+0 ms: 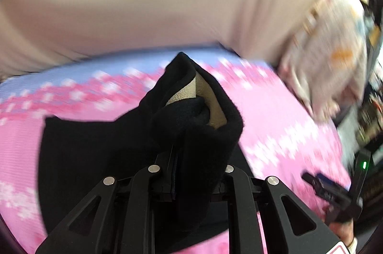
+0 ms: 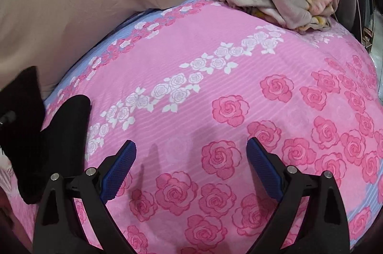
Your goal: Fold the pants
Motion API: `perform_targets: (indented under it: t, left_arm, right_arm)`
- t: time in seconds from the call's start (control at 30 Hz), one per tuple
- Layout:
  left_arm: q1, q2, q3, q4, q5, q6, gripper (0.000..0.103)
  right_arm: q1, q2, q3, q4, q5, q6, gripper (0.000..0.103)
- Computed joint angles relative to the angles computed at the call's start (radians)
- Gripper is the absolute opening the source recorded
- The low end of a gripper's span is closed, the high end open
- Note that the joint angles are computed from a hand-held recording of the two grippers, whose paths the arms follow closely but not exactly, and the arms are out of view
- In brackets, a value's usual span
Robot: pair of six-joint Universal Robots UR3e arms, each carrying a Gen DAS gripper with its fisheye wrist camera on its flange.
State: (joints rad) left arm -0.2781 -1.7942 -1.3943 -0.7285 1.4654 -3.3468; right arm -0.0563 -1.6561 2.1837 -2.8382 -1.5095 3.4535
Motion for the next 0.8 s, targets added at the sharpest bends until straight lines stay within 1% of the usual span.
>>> perform_targets:
  t: [0.1, 0.17, 0.2, 0.3, 0.37, 0.4, 0.43, 0.47, 0.5, 0.53, 0.57, 0.6, 0.63, 0.67, 0.73, 0.8]
  left_arm:
    - [-0.135, -0.101, 0.069, -0.019, 0.104, -0.009, 0.013]
    - [-0.179, -0.118, 0.055, 0.004, 0.168, -0.006, 0.013]
    - [-0.208, -0.135, 0.055, 0.013, 0.215, -0.014, 0.013]
    - [-0.238, -0.162, 0.058, 0.009, 0.266, -0.012, 0.015]
    - [-0.268, -0.192, 0.071, 0.005, 0.327, -0.001, 0.020]
    - [-0.275, -0.201, 0.079, 0.012, 0.352, 0.002, 0.021]
    - [-0.294, -0.211, 0.089, 0.014, 0.384, -0.001, 0.026]
    - [-0.307, -0.214, 0.096, 0.008, 0.394, -0.006, 0.030]
    - [-0.316, -0.217, 0.104, 0.000, 0.400, -0.011, 0.032]
    - [-0.336, -0.225, 0.117, -0.008, 0.438, -0.016, 0.038]
    - [-0.343, -0.219, 0.112, -0.005, 0.433, -0.007, 0.047]
    - [-0.340, -0.196, 0.091, 0.001, 0.393, 0.005, 0.060]
    - [-0.340, -0.150, 0.035, 0.033, 0.352, 0.005, 0.060]
    - [-0.348, -0.108, -0.023, 0.080, 0.341, 0.009, 0.061]
    - [-0.364, -0.010, -0.151, 0.171, 0.317, 0.064, 0.067]
    - [-0.347, 0.111, -0.284, 0.241, 0.274, 0.112, 0.067]
  right_arm:
    - [0.027, 0.023, -0.024, 0.010, -0.029, -0.006, 0.095]
    - [0.043, 0.037, -0.041, 0.021, -0.048, -0.010, 0.097]
    - [0.045, 0.044, -0.048, 0.025, -0.047, -0.014, 0.098]
    - [0.042, 0.043, -0.045, 0.021, -0.041, -0.015, 0.098]
    - [0.034, 0.038, -0.038, 0.014, -0.029, -0.016, 0.098]
    - [0.031, 0.037, -0.036, 0.011, -0.025, -0.015, 0.098]
    - [0.030, 0.037, -0.036, 0.010, -0.023, -0.015, 0.098]
    - [0.029, 0.035, -0.034, 0.009, -0.020, -0.015, 0.098]
    - [0.029, 0.035, -0.035, 0.010, -0.022, -0.015, 0.098]
    - [0.029, 0.035, -0.035, 0.010, -0.022, -0.015, 0.098]
    - [0.029, 0.034, -0.035, 0.012, -0.022, -0.016, 0.098]
    - [0.028, 0.034, -0.034, 0.011, -0.019, -0.016, 0.098]
    - [0.027, 0.033, -0.033, 0.009, -0.017, -0.015, 0.098]
    - [0.021, 0.029, -0.026, 0.004, -0.009, -0.015, 0.098]
    - [-0.005, 0.010, -0.001, -0.012, 0.027, -0.018, 0.098]
    - [-0.027, -0.014, 0.018, -0.018, 0.054, -0.004, 0.098]
